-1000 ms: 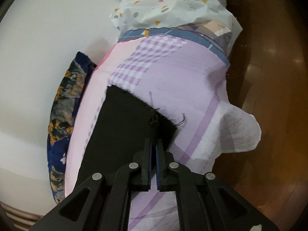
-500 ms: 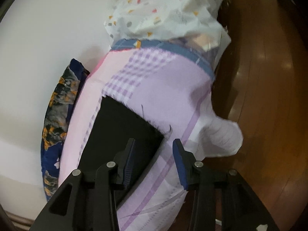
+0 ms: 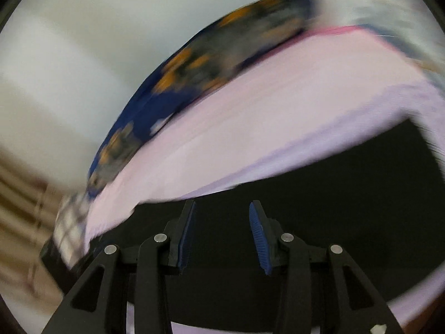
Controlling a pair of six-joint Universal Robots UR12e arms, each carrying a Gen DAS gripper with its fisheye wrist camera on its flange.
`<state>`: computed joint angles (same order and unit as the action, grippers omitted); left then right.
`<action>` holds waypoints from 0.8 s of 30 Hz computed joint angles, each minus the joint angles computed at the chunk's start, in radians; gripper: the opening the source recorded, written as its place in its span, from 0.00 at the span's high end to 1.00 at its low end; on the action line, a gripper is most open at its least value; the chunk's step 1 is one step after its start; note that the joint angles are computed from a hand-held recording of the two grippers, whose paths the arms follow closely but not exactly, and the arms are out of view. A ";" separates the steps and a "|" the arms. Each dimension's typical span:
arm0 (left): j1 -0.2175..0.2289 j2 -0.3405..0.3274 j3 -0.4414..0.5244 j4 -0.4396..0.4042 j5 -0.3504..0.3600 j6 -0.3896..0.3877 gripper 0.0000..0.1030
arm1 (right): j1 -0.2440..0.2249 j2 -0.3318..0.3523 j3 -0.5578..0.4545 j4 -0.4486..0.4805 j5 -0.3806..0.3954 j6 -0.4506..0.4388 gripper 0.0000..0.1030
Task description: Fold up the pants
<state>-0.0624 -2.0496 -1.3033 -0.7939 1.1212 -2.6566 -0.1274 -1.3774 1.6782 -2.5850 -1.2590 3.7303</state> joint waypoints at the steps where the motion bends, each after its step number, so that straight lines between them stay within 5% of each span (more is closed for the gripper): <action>1: 0.009 -0.009 0.007 0.005 0.023 -0.030 0.51 | 0.009 0.032 -0.040 0.025 0.040 -0.037 0.63; 6: 0.029 -0.041 0.040 0.001 0.084 -0.085 0.51 | 0.063 0.184 -0.251 0.191 0.154 -0.226 0.63; 15: 0.056 -0.062 0.054 -0.026 0.021 -0.082 0.51 | 0.120 0.364 -0.509 0.467 0.194 -0.438 0.63; 17: 0.060 -0.065 0.057 -0.030 0.003 -0.083 0.51 | 0.122 0.380 -0.526 0.474 0.216 -0.447 0.65; 19: 0.063 -0.067 0.062 -0.040 -0.014 -0.082 0.51 | 0.125 0.389 -0.540 0.459 0.225 -0.469 0.92; 24: 0.075 -0.077 0.076 -0.065 -0.056 -0.103 0.51 | 0.128 0.404 -0.562 0.410 0.163 -0.425 0.96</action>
